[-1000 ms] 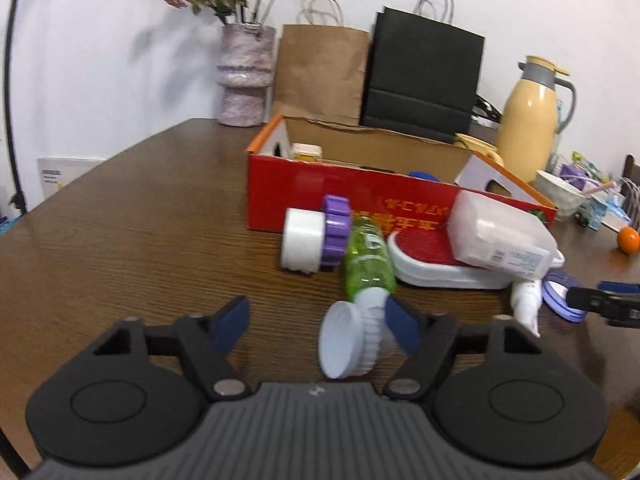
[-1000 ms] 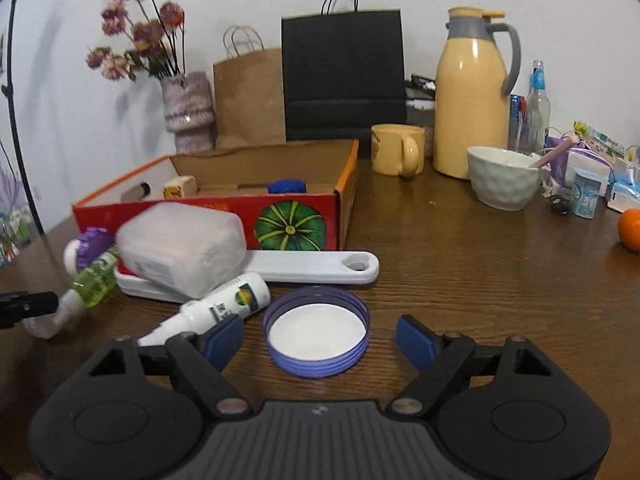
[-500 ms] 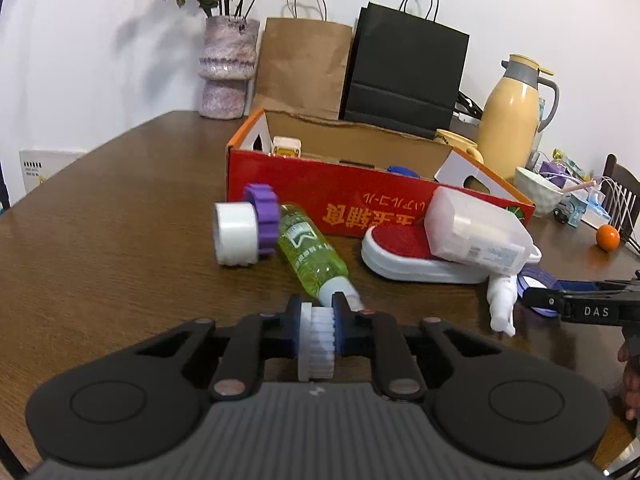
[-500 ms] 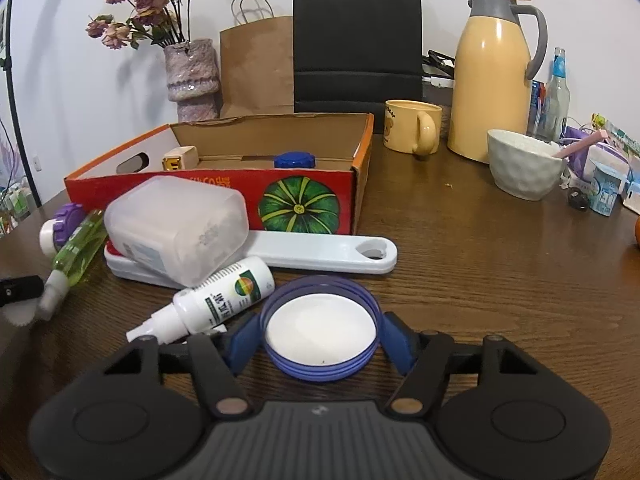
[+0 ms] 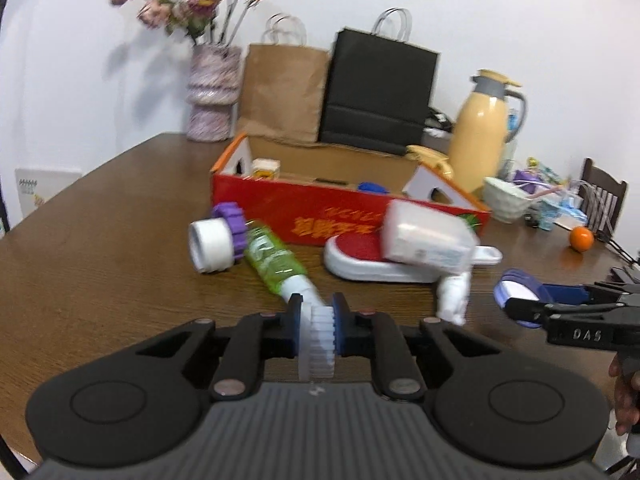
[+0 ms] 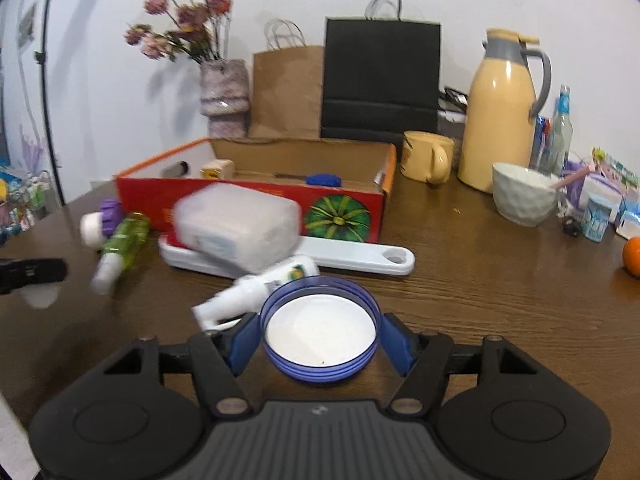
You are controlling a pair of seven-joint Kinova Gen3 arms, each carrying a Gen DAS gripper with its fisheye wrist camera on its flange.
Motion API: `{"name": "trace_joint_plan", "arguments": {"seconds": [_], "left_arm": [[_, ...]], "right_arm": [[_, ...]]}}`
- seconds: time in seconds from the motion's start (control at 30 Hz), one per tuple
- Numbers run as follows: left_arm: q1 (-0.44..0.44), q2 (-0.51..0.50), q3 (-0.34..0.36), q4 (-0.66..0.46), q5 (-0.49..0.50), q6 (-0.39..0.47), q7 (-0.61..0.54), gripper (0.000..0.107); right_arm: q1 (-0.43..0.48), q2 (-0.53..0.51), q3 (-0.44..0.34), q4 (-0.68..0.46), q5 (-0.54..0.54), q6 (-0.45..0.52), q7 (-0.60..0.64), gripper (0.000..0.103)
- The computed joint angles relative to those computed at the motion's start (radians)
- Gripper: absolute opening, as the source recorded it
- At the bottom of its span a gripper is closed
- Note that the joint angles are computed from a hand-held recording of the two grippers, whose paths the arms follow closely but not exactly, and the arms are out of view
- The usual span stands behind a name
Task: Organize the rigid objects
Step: 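Grasp the white round cap with the left gripper while the right grasps the blue-rimmed lid, then carry the white cap and blue-rimmed lid into the box with both grippers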
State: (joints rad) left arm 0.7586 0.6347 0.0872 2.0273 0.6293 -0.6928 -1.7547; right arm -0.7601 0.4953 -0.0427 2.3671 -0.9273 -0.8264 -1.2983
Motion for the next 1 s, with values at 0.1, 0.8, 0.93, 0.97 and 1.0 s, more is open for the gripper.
{"name": "trace_joint_plan", "arguments": {"seconds": [0.1,0.8,0.93,0.97,1.0], "left_arm": [[0.021,-0.012,0.009,0.011,-0.01,-0.02,-0.01,0.015],[0.07,-0.063,0.039,0.041,0.01,-0.106,-0.131,0.016],[0.049,-0.057,0.024,-0.009,0.008,-0.092,-0.165,0.016],[0.04,-0.053,0.021,-0.032,0.016,-0.075,-0.186,0.016],[0.031,-0.052,0.017,-0.053,0.024,-0.052,-0.2,0.016]], "right_arm": [[-0.053,-0.027,-0.021,0.034,-0.033,-0.049,0.003,0.065],[-0.126,-0.126,-0.108,0.08,-0.141,-0.142,0.088,0.065],[-0.076,-0.129,-0.085,0.033,-0.091,-0.107,0.142,0.065],[-0.055,-0.133,-0.078,0.017,-0.07,-0.089,0.156,0.065],[-0.038,-0.133,-0.072,0.002,-0.055,-0.072,0.167,0.065]]}}
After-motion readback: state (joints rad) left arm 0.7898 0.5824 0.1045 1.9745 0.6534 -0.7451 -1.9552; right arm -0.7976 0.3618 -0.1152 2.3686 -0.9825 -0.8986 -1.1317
